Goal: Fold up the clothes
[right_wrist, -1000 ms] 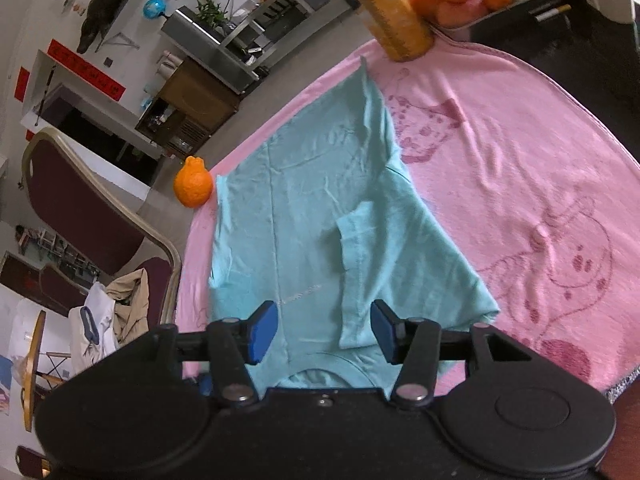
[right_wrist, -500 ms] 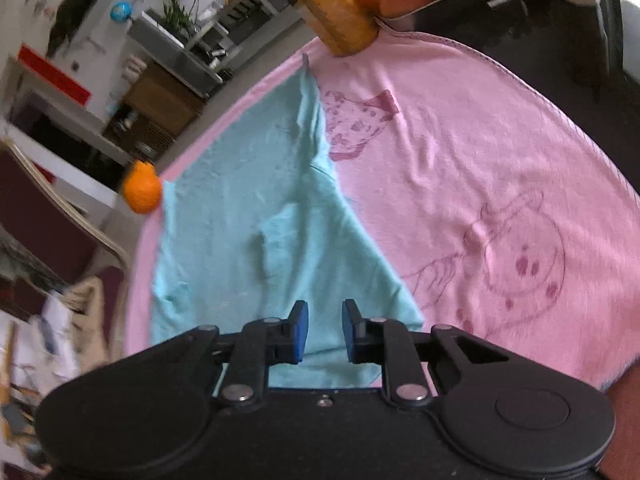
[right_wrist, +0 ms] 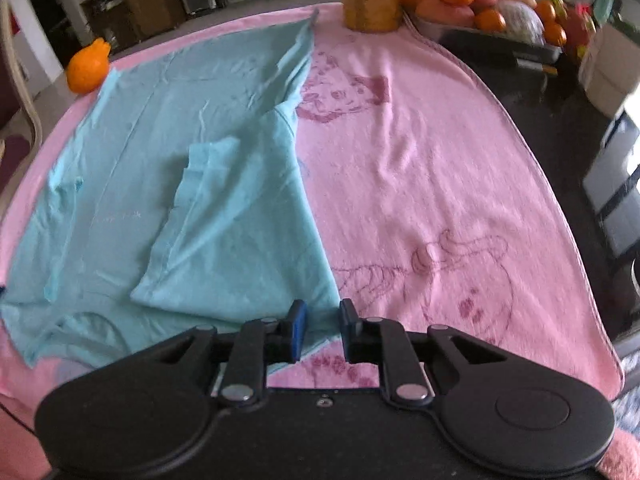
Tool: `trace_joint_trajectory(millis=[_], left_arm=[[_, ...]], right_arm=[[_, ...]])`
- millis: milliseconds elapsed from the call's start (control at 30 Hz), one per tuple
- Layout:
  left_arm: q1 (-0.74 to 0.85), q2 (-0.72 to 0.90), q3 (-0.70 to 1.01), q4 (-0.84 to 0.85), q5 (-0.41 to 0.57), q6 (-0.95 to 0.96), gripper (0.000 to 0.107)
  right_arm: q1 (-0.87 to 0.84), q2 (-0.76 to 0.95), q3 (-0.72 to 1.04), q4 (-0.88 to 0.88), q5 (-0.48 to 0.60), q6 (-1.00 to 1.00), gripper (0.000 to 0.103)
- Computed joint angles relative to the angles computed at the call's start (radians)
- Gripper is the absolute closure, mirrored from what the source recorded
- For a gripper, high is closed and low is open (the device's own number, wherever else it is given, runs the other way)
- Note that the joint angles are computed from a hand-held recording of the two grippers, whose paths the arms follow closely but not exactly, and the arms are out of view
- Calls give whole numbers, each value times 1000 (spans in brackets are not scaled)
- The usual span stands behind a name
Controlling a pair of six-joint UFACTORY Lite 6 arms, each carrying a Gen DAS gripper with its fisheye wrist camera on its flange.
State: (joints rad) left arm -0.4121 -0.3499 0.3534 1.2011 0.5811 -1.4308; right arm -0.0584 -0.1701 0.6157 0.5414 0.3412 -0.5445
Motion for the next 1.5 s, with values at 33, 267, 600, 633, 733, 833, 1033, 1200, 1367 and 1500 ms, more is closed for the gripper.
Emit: trace_joint_trajectory(millis=[33, 267, 600, 633, 733, 833, 1033, 1200, 1367, 1500], left_arm=[[23, -32, 7, -20, -27, 38, 96], [177, 169, 272, -93, -222, 166, 95], [336, 509, 447, -106, -461, 38, 90], [335, 475, 409, -63, -468, -7, 90], [340, 304, 231, 136, -495, -214, 89], [356, 93, 35, 173, -485, -272, 87], [321, -218, -169, -265, -362, 142, 81], [145, -334, -172, -278, -206, 98, 88], [-47, -168, -105, -120, -226, -122, 88], [-237, -41, -86, 52, -172, -352, 90]], right_arm=[[-22, -5, 20, 29, 37, -15, 86], [-78, 122, 296, 248, 246, -76, 85], [-24, 566, 483, 685, 127, -307, 82], [-43, 547, 447, 733, 147, -362, 82], [-90, 467, 343, 758, 199, -421, 81], [-94, 298, 181, 681, 148, -464, 72], [-104, -27, -88, 491, 83, -429, 72], [-129, -154, -125, 388, 103, -316, 72], [-84, -147, -114, 440, 95, -340, 83], [49, -159, -154, 470, 103, -366, 83]])
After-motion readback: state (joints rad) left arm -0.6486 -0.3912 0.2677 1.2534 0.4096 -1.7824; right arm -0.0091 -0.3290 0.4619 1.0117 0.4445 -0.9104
